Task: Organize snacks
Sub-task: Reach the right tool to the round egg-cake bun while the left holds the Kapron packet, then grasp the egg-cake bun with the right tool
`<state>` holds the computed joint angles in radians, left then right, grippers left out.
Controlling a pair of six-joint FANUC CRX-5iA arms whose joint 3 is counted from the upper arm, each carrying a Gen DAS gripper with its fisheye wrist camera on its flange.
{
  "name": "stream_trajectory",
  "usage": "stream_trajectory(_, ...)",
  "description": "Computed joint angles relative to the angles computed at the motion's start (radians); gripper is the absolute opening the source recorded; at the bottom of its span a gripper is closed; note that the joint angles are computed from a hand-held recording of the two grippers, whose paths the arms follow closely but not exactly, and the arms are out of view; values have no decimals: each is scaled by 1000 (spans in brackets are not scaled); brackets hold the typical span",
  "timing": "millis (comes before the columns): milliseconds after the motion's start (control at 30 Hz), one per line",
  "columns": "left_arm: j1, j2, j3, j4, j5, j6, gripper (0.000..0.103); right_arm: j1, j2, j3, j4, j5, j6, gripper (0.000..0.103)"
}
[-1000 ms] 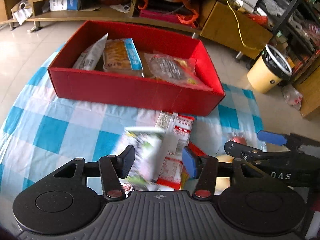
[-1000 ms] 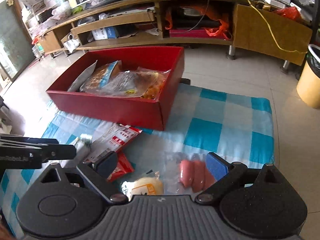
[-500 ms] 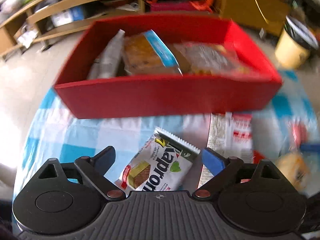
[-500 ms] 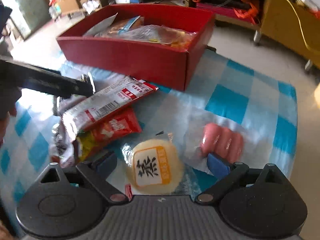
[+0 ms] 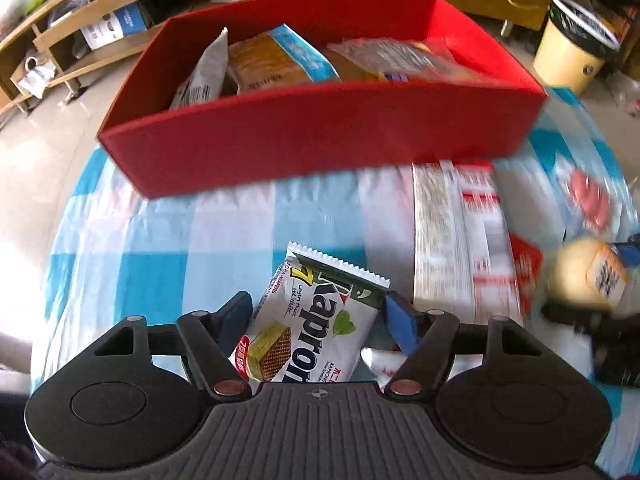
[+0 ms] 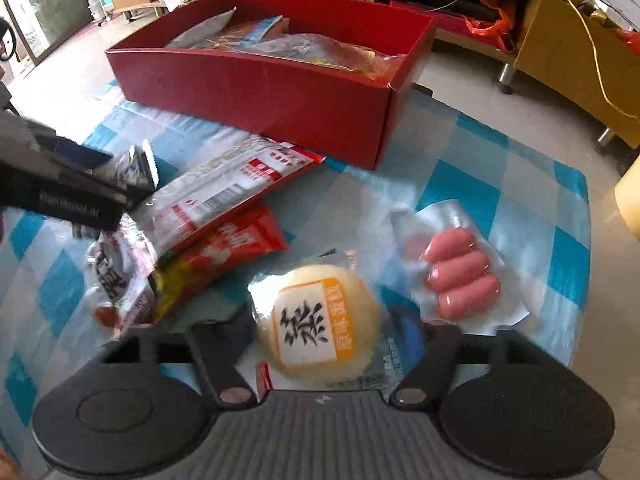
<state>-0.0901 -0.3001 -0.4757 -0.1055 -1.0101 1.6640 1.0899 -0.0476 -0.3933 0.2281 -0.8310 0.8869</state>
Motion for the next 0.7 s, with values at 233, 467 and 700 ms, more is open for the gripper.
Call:
stream_trajectory(233,-45,-46,-7,-75,-67,44,93,49,-25,-42,46,-13,-59,60)
stream_trajectory(467,11,-58,-42,-33,-40,33,102,49,0,-41,66,2,-49,87)
stream_trajectory(700,56,-120,-84,38,-44,14,75,50,-33,-37,30,-29,-56,59)
